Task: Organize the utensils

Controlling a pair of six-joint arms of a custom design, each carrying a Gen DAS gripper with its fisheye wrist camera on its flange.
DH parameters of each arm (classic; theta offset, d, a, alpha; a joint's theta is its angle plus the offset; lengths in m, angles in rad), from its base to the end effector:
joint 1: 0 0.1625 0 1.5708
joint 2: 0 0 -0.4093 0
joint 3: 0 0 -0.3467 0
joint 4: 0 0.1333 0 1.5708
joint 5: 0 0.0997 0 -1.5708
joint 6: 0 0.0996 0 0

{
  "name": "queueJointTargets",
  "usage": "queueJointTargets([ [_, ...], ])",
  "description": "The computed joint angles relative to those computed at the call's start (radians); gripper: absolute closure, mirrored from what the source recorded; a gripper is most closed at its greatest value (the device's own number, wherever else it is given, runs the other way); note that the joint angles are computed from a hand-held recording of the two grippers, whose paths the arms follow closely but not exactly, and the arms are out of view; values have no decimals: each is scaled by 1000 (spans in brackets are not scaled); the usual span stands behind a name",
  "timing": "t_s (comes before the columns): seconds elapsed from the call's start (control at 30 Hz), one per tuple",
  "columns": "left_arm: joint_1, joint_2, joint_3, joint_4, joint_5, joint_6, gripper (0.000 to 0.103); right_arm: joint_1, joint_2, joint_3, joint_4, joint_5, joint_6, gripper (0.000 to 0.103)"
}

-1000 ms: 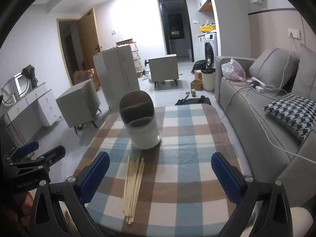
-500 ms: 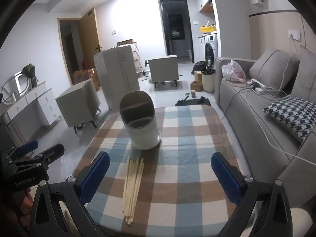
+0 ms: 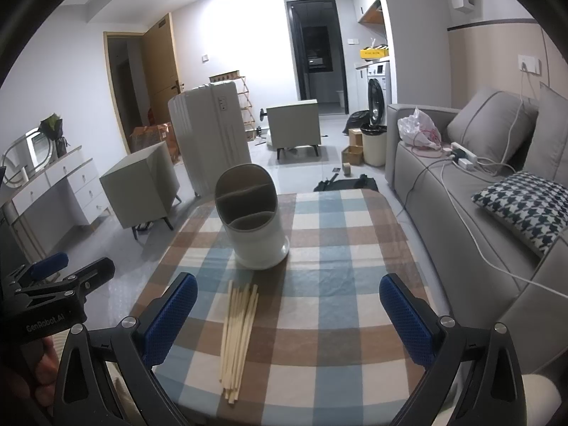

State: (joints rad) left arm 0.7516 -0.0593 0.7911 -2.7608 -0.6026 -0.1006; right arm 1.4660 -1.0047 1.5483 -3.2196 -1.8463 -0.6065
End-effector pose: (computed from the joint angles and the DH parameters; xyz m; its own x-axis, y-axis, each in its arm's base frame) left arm -0.4235 -0.6905 -0.0514 -0.7158 0.1029 -0.6907 0.5863 0.6259 -0.5143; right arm 0.0380 -0.6542 0.3747 -0.7922 0.0268 0.6097 -0.4924 0.5620 -0.6646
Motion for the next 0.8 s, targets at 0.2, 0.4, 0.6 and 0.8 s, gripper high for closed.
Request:
queueJointTargets([
  [0.2,2,-3,2,5,-7,-7,1,-4,-3,-1,2,4,-3,0],
  [0.4,4,-9,18,-1,-10,-14,1,-5,-3,1,1,4,-4,0],
  [0.6,5,-9,19,0,-13,-14,1,-2,1,-6,5,0,-4,0],
  [0.8,6,-12,26,1,-18,-20,1,-4,-3,-3,5,2,-6,0],
])
